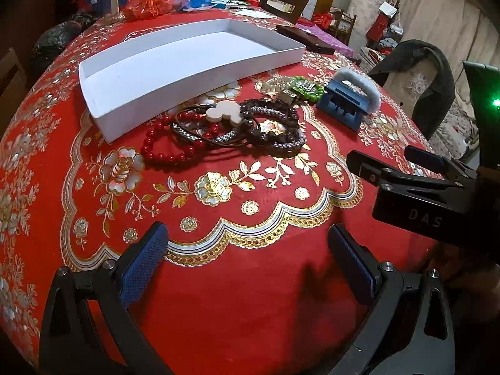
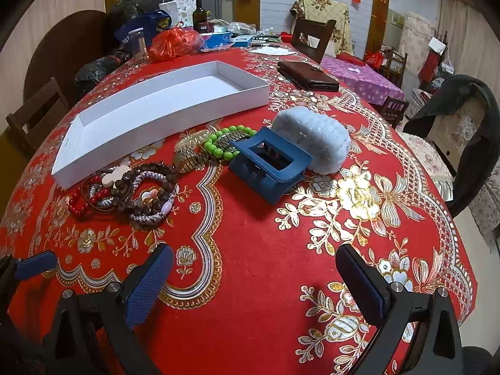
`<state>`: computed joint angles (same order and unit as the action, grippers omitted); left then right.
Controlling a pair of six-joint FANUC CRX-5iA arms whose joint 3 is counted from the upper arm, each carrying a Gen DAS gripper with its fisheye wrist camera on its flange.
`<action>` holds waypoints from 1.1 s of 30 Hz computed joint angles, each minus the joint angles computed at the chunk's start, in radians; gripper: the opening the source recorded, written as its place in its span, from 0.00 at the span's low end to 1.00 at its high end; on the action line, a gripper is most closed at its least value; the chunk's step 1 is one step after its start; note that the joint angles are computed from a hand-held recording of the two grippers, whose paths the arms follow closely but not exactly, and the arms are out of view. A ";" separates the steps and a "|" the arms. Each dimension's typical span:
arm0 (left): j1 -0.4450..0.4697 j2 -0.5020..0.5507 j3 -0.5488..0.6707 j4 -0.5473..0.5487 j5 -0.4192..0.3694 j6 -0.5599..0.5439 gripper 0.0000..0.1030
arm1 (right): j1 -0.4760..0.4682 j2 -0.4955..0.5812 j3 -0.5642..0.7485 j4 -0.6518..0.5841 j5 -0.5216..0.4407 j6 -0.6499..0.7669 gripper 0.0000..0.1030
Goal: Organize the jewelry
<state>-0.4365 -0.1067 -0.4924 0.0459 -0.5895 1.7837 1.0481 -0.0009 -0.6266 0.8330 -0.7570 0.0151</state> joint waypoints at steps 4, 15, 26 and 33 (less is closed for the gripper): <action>-0.008 0.031 0.033 -0.036 -0.023 0.029 0.99 | 0.000 0.005 0.004 -0.003 -0.001 0.001 1.00; -0.005 0.038 0.028 -0.008 -0.020 0.007 0.99 | -0.004 0.017 0.012 -0.007 -0.001 0.009 1.00; 0.000 0.045 0.026 0.015 -0.013 -0.013 0.99 | -0.005 0.016 0.009 -0.004 0.002 0.006 1.00; 0.072 0.023 -0.001 0.025 0.022 -0.006 0.99 | -0.075 -0.053 -0.044 0.024 0.080 -0.081 1.00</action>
<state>-0.3646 -0.0833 -0.4938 0.0707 -0.5671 1.7776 0.9732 -0.0542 -0.6708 0.8569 -0.6767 -0.0662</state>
